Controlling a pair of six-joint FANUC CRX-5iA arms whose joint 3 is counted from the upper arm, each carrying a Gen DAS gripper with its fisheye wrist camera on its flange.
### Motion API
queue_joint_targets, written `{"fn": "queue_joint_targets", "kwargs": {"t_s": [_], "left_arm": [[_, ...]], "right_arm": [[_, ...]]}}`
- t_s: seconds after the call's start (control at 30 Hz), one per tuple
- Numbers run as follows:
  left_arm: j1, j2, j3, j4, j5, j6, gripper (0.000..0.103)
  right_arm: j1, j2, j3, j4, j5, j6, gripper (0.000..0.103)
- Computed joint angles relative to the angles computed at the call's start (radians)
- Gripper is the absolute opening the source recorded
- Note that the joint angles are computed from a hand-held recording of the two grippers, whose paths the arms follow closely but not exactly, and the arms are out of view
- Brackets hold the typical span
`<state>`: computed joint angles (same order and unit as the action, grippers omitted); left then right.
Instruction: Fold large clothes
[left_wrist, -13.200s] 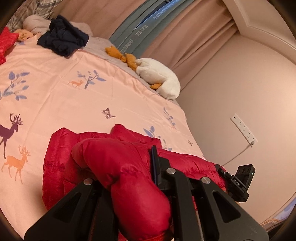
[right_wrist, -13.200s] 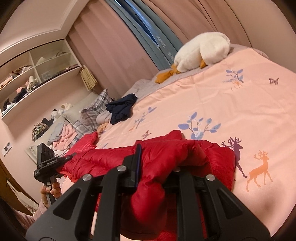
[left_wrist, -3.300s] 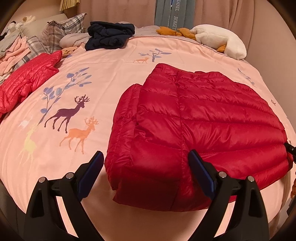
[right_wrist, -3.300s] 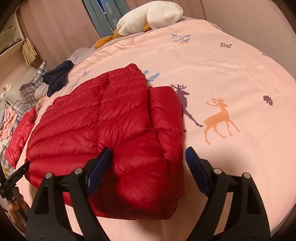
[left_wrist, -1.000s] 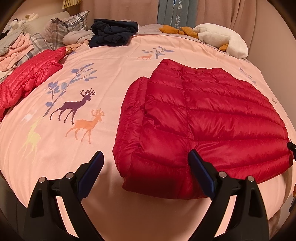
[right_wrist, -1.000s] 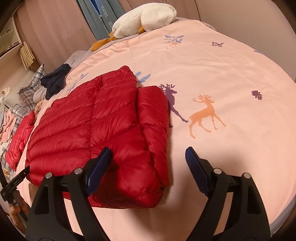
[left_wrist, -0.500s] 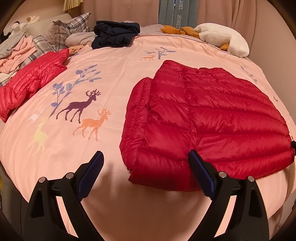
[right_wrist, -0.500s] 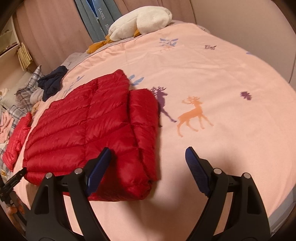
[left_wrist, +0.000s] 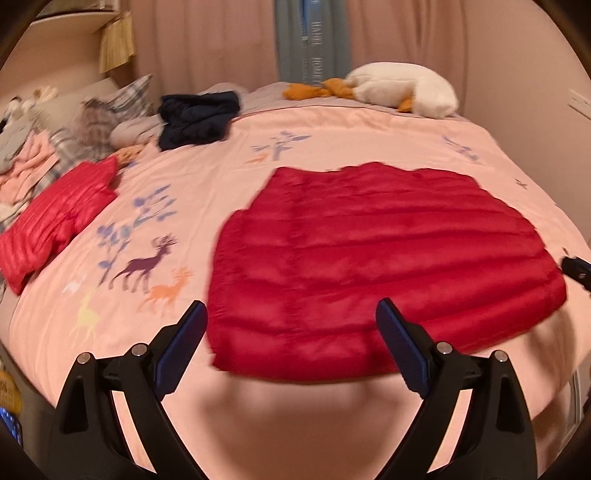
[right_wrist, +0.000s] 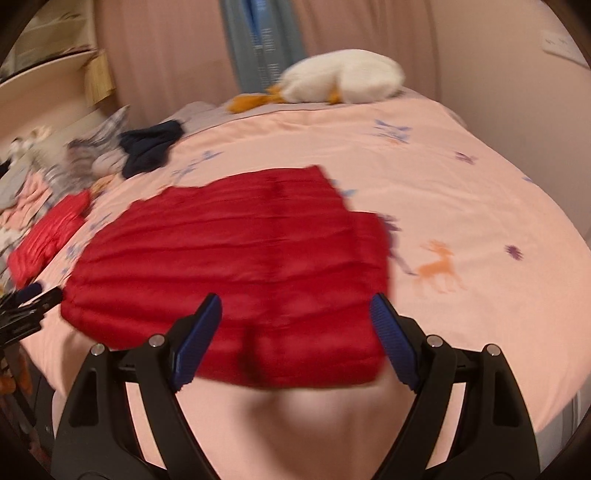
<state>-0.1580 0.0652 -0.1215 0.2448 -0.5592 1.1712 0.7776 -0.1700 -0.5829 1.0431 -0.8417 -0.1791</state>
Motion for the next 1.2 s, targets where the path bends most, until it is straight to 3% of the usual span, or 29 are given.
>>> {"fn": "queue_joint_targets", "kwargs": {"t_s": [0.23, 0.3, 0.57, 0.77, 1.0, 1.13, 1.2], "left_arm": [[-0.065, 0.029, 0.0, -0.012, 0.027, -0.009, 0.093], [-0.082, 0.058, 0.031, -0.063, -0.002, 0.033, 0.093], [-0.072, 0.101, 0.049, -0.021, -0.07, 0.008, 0.093], [-0.074, 0.086, 0.054, 0.011, -0.032, 0.001, 0.093], [-0.105, 0.131, 0.132, -0.027, 0.02, 0.058, 0.093], [-0.118, 0.185, 0.211, -0.088, -0.016, 0.129, 0.093], [-0.12, 0.207, 0.24, -0.104, -0.041, 0.146, 0.093]], "right_arm": [[-0.002, 0.092, 0.048, 0.022, 0.081, 0.033, 0.083], [-0.005, 0.121, 0.074, -0.032, 0.083, 0.076, 0.084], [-0.015, 0.147, 0.086, -0.107, 0.109, 0.145, 0.085], [-0.034, 0.108, 0.069, 0.0, 0.135, 0.059, 0.085], [-0.106, 0.139, 0.108, 0.107, 0.164, -0.026, 0.085], [-0.149, 0.175, 0.143, 0.092, 0.207, -0.027, 0.085], [-0.151, 0.207, 0.178, 0.031, 0.199, 0.036, 0.085]]}}
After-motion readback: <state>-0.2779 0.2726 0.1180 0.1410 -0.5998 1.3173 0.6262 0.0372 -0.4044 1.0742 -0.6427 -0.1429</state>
